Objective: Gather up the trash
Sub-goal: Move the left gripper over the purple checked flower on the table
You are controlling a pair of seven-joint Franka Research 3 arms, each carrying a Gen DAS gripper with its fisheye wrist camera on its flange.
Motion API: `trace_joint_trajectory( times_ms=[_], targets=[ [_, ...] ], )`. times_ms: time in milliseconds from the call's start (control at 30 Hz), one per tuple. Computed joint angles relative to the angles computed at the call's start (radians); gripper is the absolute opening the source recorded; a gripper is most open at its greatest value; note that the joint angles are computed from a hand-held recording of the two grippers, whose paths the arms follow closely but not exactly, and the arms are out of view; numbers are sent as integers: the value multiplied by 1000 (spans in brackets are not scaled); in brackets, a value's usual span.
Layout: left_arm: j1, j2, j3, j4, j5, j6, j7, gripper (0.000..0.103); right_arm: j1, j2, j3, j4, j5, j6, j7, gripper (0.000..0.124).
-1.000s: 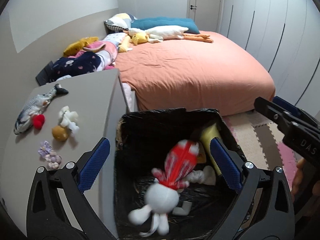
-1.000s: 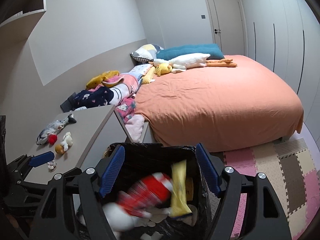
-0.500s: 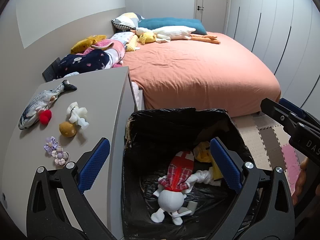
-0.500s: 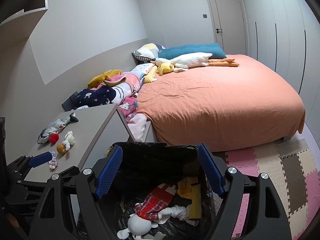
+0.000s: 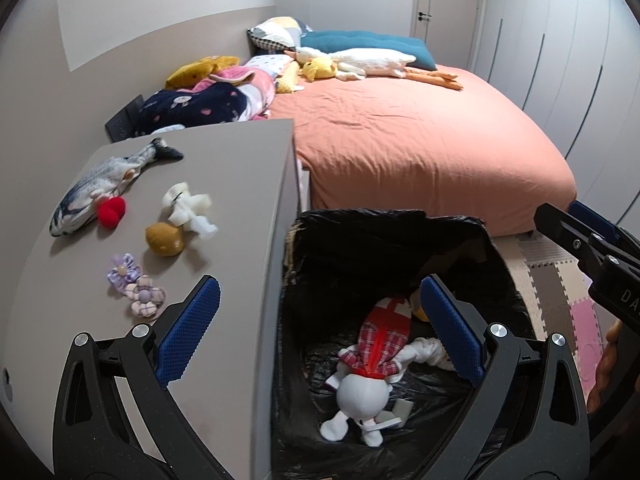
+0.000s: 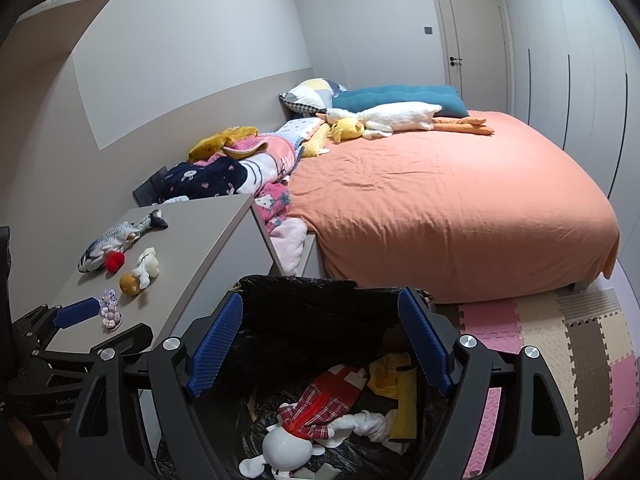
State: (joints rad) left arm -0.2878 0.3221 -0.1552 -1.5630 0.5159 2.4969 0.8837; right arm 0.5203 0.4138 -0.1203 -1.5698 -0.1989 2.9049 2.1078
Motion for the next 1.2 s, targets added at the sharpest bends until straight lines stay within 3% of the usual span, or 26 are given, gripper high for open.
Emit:
trace_joint_trajectory(
  times_ms=[133, 367, 900, 1200],
  targets=[
    [10, -20, 11, -32, 7, -2, -27, 97, -8, 28, 25, 39, 22, -18, -34, 81],
    [38, -56, 17, -91, 15, -7, -67, 97, 40, 99, -11, 147, -28, -94, -7, 81],
    [110, -98, 38, -188, 33, 3, -179, 97, -2, 275, 116, 405, 126, -187, -231, 81],
    [136, -81, 35, -184, 3, -13, -154, 84, 6, 365, 126, 543, 210, -222, -294, 81]
  ],
)
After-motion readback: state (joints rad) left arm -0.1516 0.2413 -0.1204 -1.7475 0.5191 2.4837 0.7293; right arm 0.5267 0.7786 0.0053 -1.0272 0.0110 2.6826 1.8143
